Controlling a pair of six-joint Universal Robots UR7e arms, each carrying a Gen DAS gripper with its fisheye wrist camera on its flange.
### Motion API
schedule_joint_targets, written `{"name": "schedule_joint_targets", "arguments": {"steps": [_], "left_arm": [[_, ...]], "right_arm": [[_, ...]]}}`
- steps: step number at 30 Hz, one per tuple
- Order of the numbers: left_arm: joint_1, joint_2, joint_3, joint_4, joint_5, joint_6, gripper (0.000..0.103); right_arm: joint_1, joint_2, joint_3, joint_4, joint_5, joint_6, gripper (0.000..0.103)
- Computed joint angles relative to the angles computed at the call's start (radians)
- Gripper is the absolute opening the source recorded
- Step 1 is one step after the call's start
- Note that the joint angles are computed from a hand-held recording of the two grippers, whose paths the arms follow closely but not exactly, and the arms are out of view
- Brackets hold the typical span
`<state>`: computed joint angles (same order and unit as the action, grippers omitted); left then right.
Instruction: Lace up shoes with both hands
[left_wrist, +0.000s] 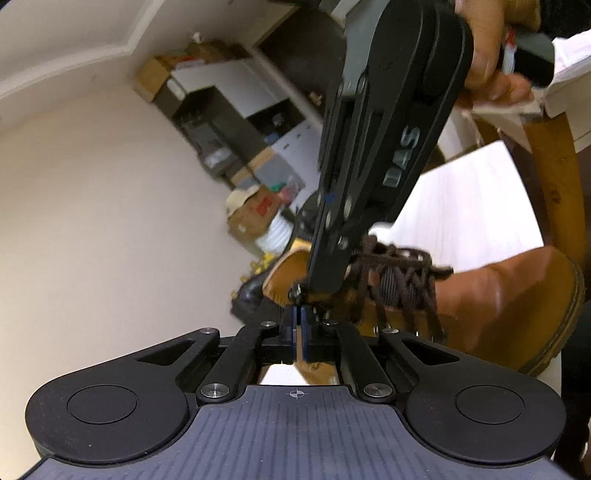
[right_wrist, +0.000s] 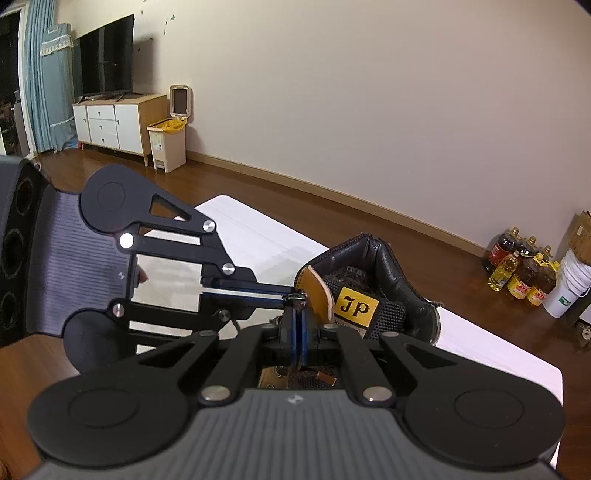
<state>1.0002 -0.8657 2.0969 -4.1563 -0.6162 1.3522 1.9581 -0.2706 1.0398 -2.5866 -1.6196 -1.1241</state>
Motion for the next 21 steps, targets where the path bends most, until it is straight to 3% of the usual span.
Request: {"name": "schedule_joint_targets", "arguments": {"steps": [5, 9, 12, 17, 21], "left_arm": [[0.028, -0.021, 0.055, 0.027, 0.144, -0.156, 0.002], [0.041, -0.048, 0.104, 0.175, 0.178, -0.31, 0.001], [0.04, -0.03, 0.09, 0.218, 0.22, -0.342, 0.0], [0.046, -0.043, 0.113, 0.23, 0.186, -0.45, 0.0], [0.008, -0.022, 0.151, 0.092, 0.146, -0.448, 0.005]], "right_arm": [[-0.04, -0.059, 0.077, -0.038, 0.058, 0.04, 0.013], [-0.077, -0.076, 0.098, -0.046, 0.065, 0.108, 0.014], [-0.095, -0.074, 0.091, -0.019, 0.077, 0.141, 0.014], [-0.115, -0.068, 0.078, 0.024, 0.107, 0.164, 0.014], [-0.12, -0.08, 0.117, -0.002, 0.138, 0.184, 0.014]]}}
